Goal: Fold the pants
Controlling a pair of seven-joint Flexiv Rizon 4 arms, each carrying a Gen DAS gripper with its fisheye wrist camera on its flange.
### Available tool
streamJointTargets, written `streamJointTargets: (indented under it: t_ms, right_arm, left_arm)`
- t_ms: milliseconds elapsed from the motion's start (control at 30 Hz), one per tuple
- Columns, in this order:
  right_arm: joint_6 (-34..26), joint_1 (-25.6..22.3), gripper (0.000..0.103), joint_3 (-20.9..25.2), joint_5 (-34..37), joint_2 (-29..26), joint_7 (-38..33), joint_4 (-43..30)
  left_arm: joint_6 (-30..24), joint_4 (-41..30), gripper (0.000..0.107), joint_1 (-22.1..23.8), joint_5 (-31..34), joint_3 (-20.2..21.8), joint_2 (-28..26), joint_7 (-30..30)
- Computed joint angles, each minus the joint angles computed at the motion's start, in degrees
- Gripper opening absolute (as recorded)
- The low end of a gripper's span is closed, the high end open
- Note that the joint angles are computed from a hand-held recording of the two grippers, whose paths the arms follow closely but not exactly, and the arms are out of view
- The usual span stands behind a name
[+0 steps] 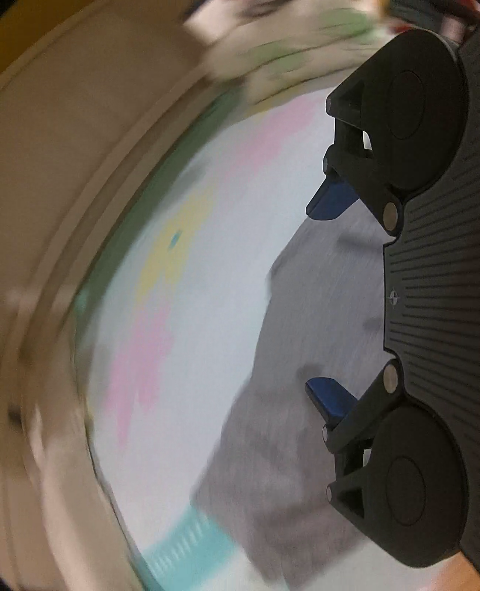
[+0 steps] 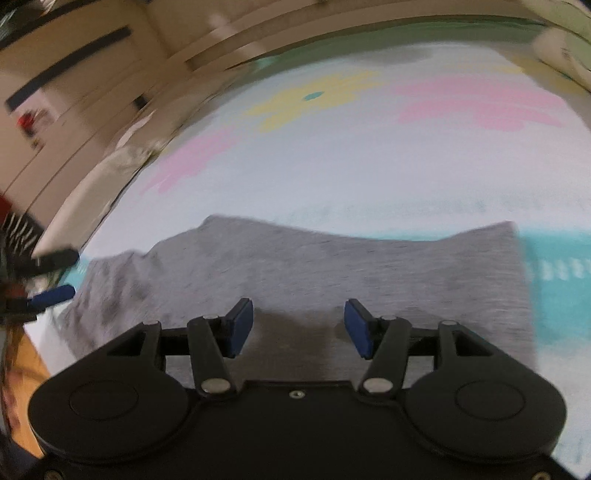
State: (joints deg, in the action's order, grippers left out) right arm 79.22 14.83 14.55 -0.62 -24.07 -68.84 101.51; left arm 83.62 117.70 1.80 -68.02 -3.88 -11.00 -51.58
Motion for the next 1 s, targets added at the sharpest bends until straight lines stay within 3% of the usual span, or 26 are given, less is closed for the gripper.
streamJointTargets:
  t_ms: [133,167,400,467,567,667,767,900,1000]
  right_arm:
    - [-0.9,0.5,0.062,1.4,-0.3,-1.7,-2.0,-2.3]
    - [-1.1,0.5,0.062,1.8,0.0,-2.0,-2.4,-2.8]
    - [-4.0,2.2,0.062,1.7,-0.1,-4.4,-3.1,-6.1]
    - [-4.5,2.5,0.062,1.9,0.2,-5.1,-3.3,-7.1]
    - [-4.5,3.4,0.062,1.9,0.0,-5.9,-3.7,-8.4]
    - [-4.9,3.5,0.062,2.7,0.4,-6.6,-4.9,-9.3]
    - [-5.6,3.6,0.062,3.0,0.7,-6.7,-6.1,-9.3]
    - [-6.4,3.8,0.062,2.7,1.2,-6.5,-6.3,-8.9]
    - [-6.2,3.8,0.062,2.6,1.6,-6.3,-6.4,-8.7]
  left_arm:
    - [-13.6,-2.9,0.097,6.8,6.7,5.6,-1.0,-8.7]
    - [-14.6,-3.2,0.097,8.0,6.4,5.7,-1.3,-8.4]
    - [-13.2,0.8,0.097,11.2,-1.7,5.5,-1.6,-6.7]
    - [-15.4,1.5,0.097,11.7,-0.3,6.1,-1.9,-7.7]
    - [-19.6,1.3,0.097,13.0,-4.1,5.6,-3.1,-7.4]
    - [-17.4,0.9,0.102,12.0,-13.9,3.9,-4.2,-0.9]
    - [-16.7,-1.4,0.102,10.5,-17.7,3.6,-6.0,4.4]
    - [-15.2,-4.8,0.103,9.2,-18.2,3.0,-9.3,6.5]
    - [-14.4,-5.1,0.102,8.9,-13.3,3.4,-9.8,3.6]
